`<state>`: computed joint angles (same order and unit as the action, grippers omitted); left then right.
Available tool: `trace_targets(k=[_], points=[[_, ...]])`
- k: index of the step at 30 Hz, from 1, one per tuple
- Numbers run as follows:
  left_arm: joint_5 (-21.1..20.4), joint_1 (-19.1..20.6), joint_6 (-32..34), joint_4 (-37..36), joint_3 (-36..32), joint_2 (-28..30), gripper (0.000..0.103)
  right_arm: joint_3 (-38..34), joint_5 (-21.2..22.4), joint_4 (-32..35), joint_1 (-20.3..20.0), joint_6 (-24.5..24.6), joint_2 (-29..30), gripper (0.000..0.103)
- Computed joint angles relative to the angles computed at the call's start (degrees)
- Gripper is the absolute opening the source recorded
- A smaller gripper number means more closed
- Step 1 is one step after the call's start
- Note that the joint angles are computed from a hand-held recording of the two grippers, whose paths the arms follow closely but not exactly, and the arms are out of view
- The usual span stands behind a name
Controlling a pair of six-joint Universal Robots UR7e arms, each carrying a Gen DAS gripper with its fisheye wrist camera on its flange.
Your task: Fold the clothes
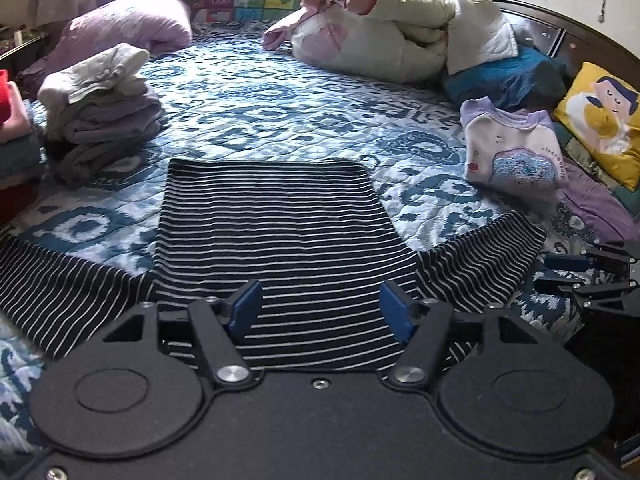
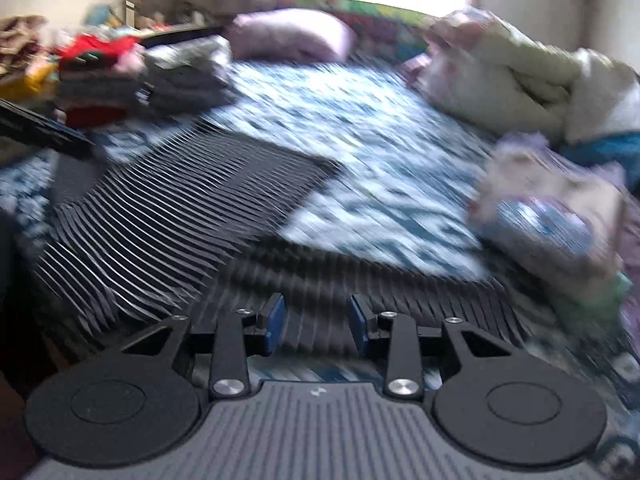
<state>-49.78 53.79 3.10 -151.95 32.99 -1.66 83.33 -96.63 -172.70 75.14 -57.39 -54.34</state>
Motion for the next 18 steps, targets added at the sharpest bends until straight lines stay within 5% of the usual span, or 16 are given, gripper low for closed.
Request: trace_targets(k=[4, 8, 18], points=[[0.79, -0.02, -0.97, -0.2, 1.7, -0.51, 0.068, -0.7, 5.43, 2.37, 1.66, -0.25, 0.94, 0.048], [-0.19, 0.44, -2.01, 0.66, 1.3, -0.04, 0.068, -2.27, 11.55, 6.35, 1.85, 4.79, 2.31, 0.05], [-2.23, 2.03, -2.72, 5.61, -7.15, 4.95, 0.069, -3.2, 16.09, 2.09, -3.24, 28.91, 3.84, 0.05]])
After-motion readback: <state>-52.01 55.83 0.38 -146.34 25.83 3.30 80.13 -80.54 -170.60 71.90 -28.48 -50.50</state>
